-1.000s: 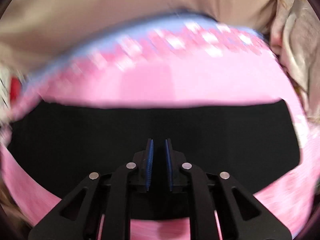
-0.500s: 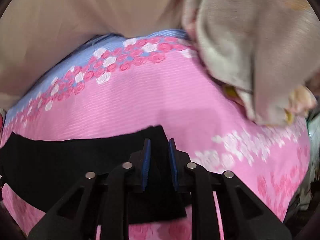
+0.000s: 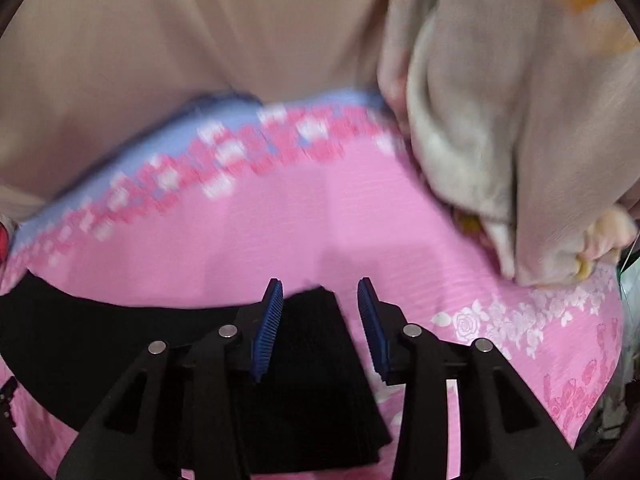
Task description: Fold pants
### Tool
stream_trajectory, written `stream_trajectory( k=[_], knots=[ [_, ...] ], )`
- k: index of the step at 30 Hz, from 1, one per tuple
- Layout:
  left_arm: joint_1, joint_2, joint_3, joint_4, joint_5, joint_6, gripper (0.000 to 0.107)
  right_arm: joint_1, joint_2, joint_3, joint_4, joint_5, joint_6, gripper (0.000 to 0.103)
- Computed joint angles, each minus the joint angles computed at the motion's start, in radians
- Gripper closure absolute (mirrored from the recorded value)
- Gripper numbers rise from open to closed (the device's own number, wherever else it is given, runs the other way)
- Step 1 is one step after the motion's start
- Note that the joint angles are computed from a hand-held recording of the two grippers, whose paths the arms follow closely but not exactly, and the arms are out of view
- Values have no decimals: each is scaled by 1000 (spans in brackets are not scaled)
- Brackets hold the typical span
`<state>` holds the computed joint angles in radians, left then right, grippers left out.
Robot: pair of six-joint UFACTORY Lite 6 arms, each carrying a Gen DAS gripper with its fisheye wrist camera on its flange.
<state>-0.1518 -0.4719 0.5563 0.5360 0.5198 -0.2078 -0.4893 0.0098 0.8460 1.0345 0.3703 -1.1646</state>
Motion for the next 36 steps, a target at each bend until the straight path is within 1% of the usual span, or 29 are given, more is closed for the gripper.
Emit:
stream_trajectory(
  k=[1,2,4,5,6,7,8,9,10,11,12,13,14,15,17,18,19,20,21,23,24,26,27,28,29,30,31,33,36],
  knots=[
    [9,9,1,-4,-7,2,9,9,-49,-21,-3,56,11,66],
    [20,26,3,-4,-18,3,9,47,-89,-48,-18,120,50,70],
    [28,60,13,19,-31,-20,9,146,-121,-93,5,164,68,73],
    [29,81,25,30,-33,-34,9,233,-106,-115,43,148,51,75],
    [33,92,35,26,-35,-32,9,313,-58,-121,90,105,17,77],
    [39,101,47,16,-36,-21,9,354,-10,-113,120,62,-9,77],
    [50,105,58,1,-35,2,9,374,80,-78,159,-1,-37,85],
    [61,101,62,2,-36,12,9,358,127,-43,185,-23,-22,95],
    [77,93,65,0,-39,28,9,313,152,-5,170,-4,34,100],
    [108,81,61,-10,-51,56,9,310,143,11,113,-19,121,93],
    [137,71,56,-24,-62,84,9,334,112,25,42,-42,201,91],
    [169,66,51,-45,-71,117,9,364,82,40,9,-23,239,91],
    [211,68,45,-74,-84,160,9,426,66,68,17,38,241,91],
    [240,74,43,-90,-93,186,9,503,79,106,7,66,257,91],
    [288,98,48,-100,-100,216,9,663,168,193,-3,61,263,92],
    [307,108,57,-124,-98,245,9,726,261,263,-54,48,310,94],
    [330,114,68,-164,-98,293,9,779,365,334,-139,-7,396,93],
    [354,121,82,-198,-97,334,9,790,449,390,-193,-51,475,97],
    [376,123,90,-225,-100,372,9,780,490,441,-204,-53,538,98],
    [435,123,100,-282,-120,460,9,715,456,419,-264,-114,704,90],
    [471,126,104,-321,-133,510,9,676,380,371,-230,-116,724,90],
    [541,154,119,-400,-147,604,9,551,185,237,-121,-74,665,90],
    [574,172,126,-434,-153,645,9,493,81,144,-128,-89,658,89],
    [603,194,135,-459,-157,680,9,393,-24,61,-177,-61,651,89],
    [624,207,141,-478,-160,708,9,320,-128,-21,-260,-45,686,86],
    [638,219,146,-485,-163,719,9,217,-220,-89,-317,12,685,86],
    [653,237,153,-491,-167,734,9,113,-286,-153,-395,36,717,86],
    [661,259,159,-471,-171,719,9,-76,-340,-214,-446,109,672,86],
    [637,284,172,-405,-148,633,9,-248,-357,-287,-369,166,514,86]
  ],
)
